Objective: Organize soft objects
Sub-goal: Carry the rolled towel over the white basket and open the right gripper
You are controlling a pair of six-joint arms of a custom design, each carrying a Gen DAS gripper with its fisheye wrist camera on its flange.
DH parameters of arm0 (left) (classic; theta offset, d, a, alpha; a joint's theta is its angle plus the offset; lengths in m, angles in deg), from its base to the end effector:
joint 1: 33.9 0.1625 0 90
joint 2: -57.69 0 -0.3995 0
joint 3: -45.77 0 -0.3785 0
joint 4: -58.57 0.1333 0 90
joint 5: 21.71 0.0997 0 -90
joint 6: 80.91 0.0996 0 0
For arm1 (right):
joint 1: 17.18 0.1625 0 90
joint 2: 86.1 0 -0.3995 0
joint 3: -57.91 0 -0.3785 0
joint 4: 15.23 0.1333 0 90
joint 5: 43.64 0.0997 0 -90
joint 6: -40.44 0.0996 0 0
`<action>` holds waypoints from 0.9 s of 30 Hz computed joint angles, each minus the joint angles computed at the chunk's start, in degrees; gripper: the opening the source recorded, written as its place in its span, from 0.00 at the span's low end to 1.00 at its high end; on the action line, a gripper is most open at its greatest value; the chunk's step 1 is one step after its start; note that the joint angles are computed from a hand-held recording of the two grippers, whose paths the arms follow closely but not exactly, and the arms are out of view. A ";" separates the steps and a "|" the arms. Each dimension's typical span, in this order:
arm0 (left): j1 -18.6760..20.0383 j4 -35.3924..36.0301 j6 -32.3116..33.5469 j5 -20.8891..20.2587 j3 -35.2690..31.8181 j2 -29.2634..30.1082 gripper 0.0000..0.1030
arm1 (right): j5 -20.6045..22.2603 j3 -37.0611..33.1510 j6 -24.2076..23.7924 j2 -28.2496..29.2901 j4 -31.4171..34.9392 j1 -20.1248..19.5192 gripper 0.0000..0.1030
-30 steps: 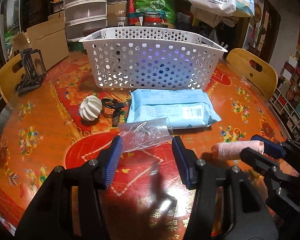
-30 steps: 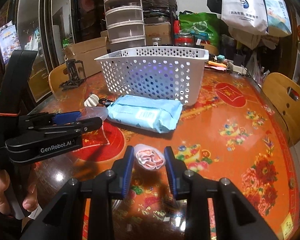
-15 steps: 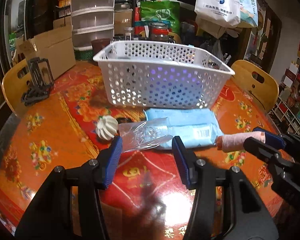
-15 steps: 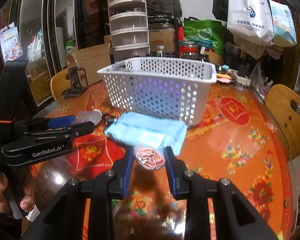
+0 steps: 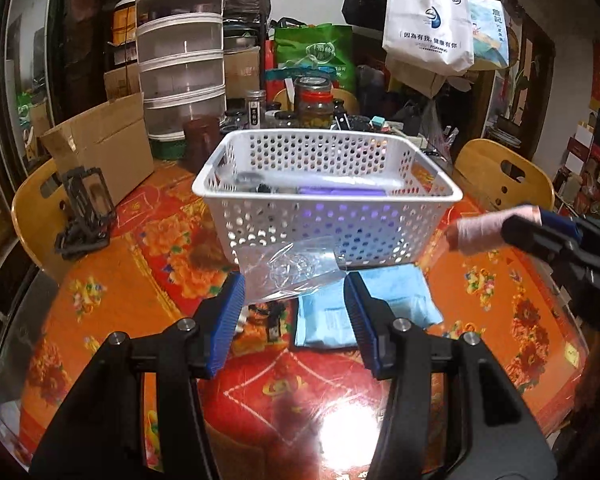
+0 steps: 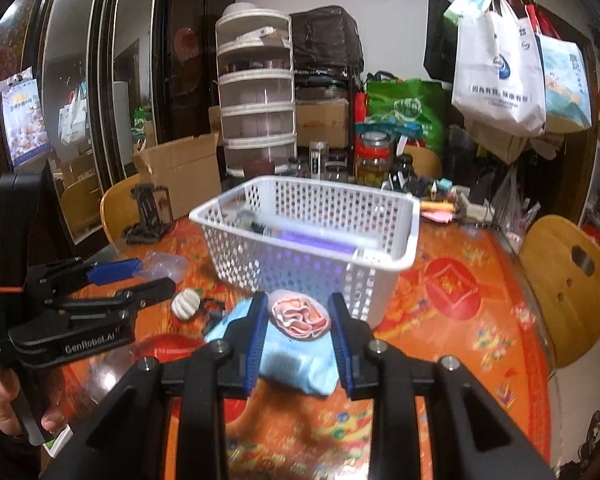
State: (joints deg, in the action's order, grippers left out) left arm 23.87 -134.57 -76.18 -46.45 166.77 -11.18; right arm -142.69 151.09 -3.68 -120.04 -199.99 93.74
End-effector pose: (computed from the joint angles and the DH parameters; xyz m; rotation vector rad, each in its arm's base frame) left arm -0.0622 -0.5182 0.2876 0.0528 2.0226 -1.1912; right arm 0.3467 -0.5776 0.0382 1.4201 -2.3572 0.8194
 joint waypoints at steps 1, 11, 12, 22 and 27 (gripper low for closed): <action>-0.17 -0.21 0.80 0.35 -0.44 0.01 0.48 | 0.03 -0.95 -0.01 0.09 0.65 0.28 0.29; -0.89 2.28 9.10 0.95 -10.32 0.65 0.48 | -1.48 -13.53 1.20 4.07 8.23 2.68 0.29; -0.52 3.99 9.23 0.59 -11.96 0.81 0.48 | -1.75 -15.70 1.26 4.98 9.44 2.92 0.29; 6.80 26.07 6.41 -7.17 -34.40 6.92 0.48 | -7.05 -38.62 4.21 16.89 22.13 3.24 0.29; 10.39 35.24 4.27 -7.64 -43.96 12.90 0.48 | -9.69 -49.98 3.76 24.15 27.86 2.89 0.28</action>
State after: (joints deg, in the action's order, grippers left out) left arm 34.26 -99.33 -71.91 -54.09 122.81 1.72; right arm -152.38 101.11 0.08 -95.89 -172.13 96.62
